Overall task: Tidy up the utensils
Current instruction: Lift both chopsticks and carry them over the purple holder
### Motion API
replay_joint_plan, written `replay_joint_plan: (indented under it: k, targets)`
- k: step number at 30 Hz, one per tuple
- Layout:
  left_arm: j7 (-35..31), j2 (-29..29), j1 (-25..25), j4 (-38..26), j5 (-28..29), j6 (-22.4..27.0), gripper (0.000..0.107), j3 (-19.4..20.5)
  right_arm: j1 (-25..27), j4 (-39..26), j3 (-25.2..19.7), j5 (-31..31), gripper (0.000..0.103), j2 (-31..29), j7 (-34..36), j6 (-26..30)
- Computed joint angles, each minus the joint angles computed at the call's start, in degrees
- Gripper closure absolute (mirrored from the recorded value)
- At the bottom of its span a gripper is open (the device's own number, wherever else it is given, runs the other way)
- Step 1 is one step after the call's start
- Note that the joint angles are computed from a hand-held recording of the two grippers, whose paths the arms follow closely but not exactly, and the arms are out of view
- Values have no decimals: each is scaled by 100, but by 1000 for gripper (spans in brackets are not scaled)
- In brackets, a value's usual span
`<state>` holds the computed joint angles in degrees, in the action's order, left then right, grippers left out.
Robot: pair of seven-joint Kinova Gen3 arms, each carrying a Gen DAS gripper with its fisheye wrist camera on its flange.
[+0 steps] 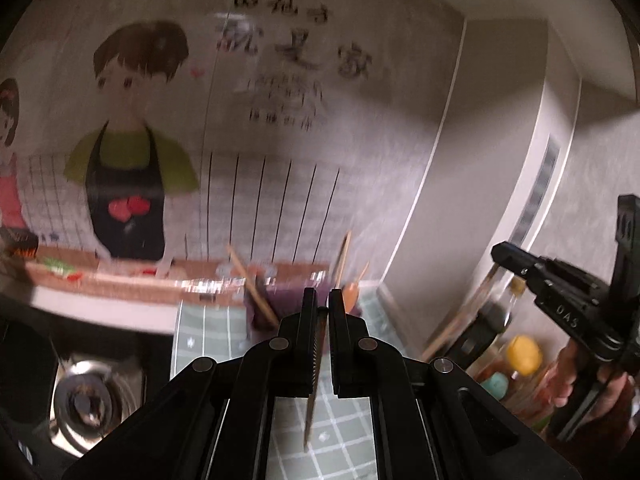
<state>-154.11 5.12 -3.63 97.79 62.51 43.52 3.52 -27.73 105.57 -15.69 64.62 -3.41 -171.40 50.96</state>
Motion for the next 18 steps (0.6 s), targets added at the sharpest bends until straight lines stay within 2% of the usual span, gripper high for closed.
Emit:
replay_joint_plan:
  k: [4,9,12,18]
  targets:
    - [6,133,57,-478,198,-217,102,86,109,-627,140,34,97,150,387,-82]
    - [280,527,222,-1133,120,-854,102,338,181,-1522,467,-136,97,628,1038,-94]
    - [553,786,265,-1452,-195,-1044,102,488,221,-1912,725,-380,97,894,1430,-237]
    - [1219,1370,313,-1923,-823,-1260,102,788,252,-2127,1135,-716,97,1269,1797,-617]
